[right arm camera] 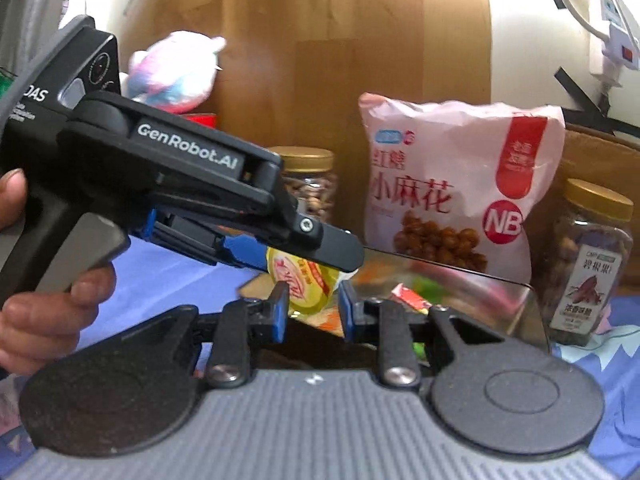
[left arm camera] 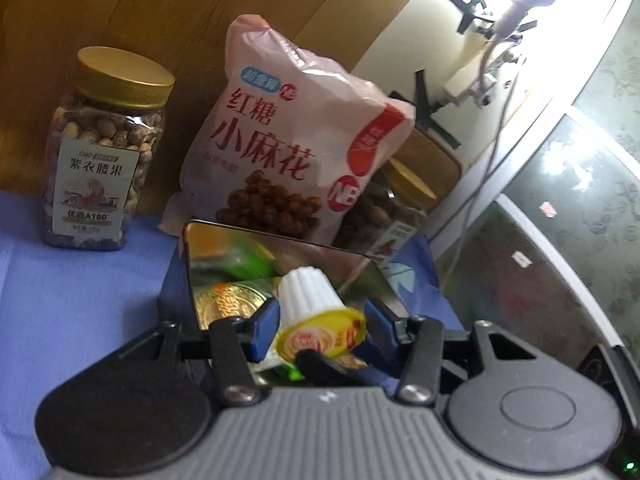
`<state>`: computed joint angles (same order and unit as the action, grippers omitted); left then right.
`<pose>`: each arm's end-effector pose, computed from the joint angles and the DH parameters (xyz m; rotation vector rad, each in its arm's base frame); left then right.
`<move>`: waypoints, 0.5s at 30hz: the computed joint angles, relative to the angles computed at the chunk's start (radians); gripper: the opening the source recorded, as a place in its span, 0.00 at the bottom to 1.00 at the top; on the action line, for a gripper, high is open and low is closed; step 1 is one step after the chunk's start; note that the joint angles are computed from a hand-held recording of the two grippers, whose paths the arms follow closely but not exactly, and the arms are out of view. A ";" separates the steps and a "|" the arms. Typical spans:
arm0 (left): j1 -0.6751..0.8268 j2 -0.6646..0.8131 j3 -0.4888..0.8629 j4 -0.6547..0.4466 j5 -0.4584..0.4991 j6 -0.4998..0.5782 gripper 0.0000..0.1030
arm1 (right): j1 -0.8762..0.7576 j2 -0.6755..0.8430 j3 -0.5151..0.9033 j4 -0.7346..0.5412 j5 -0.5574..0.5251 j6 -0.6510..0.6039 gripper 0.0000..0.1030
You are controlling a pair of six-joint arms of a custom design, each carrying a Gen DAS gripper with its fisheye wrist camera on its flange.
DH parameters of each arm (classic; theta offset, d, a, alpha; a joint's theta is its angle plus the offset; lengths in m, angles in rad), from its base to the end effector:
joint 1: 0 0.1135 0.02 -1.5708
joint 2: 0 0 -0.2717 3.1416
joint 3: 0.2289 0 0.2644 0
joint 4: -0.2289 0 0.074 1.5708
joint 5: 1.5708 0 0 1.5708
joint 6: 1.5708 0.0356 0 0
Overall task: Organize snacks
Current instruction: 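Release the jelly cup into the black tin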
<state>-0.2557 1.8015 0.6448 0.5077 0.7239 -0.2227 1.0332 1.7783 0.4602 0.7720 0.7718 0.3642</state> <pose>0.3045 -0.1040 0.1056 0.4482 2.1848 -1.0642 0.1665 0.2308 0.0934 -0.2141 1.9416 0.0966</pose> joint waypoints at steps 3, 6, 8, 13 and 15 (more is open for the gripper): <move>0.007 -0.005 -0.017 0.028 -0.006 0.004 0.51 | 0.008 -0.008 -0.042 0.043 0.038 0.037 0.38; 0.041 -0.055 -0.073 0.063 0.025 0.009 0.51 | 0.032 -0.045 -0.098 0.071 0.064 0.076 0.38; 0.085 -0.106 -0.131 0.085 0.065 0.030 0.53 | 0.068 -0.074 -0.144 0.069 0.080 0.141 0.38; 0.164 -0.141 -0.227 0.043 0.132 0.093 0.55 | 0.182 -0.103 -0.185 -0.069 0.064 0.370 0.40; 0.169 -0.115 -0.240 0.010 0.162 0.118 0.55 | 0.224 -0.089 -0.179 -0.116 0.039 0.440 0.45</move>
<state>-0.0867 1.6867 0.4047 0.5175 0.8861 -0.1049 1.2570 1.6896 0.2808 0.6556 0.8112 0.8046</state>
